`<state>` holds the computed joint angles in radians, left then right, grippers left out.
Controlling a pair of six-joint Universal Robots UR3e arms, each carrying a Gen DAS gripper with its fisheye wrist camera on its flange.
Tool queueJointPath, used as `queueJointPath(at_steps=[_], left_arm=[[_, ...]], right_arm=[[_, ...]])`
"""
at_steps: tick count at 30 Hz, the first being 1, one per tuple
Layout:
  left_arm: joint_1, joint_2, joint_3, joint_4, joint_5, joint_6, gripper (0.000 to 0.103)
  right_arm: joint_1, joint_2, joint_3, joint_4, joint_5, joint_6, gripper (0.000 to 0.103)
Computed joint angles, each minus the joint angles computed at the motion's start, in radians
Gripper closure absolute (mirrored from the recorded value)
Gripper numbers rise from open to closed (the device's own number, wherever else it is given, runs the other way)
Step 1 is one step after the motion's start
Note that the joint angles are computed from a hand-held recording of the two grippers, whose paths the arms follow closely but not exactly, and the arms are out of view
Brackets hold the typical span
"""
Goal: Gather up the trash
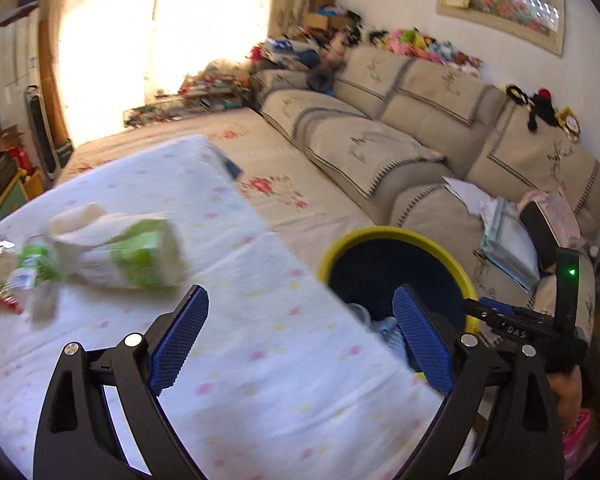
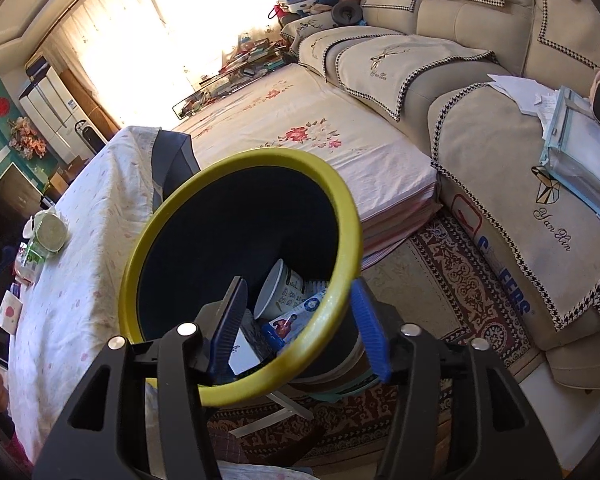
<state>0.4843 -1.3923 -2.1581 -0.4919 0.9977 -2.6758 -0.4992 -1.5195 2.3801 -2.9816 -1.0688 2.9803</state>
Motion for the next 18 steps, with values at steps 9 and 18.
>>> queueJointPath(at_steps=[9,18], left_arm=[[0.623,0.292,-0.118,-0.411,-0.220,0.424,0.010],[0.953,0.153,-0.108,-0.440,-0.343,0.646,0.009]], right_arm=[[0.118,-0.021,-0.073,0.019,-0.086,0.073,0.043],[0.378,0.046,-0.292,0.106,-0.167,0.127,0.043]])
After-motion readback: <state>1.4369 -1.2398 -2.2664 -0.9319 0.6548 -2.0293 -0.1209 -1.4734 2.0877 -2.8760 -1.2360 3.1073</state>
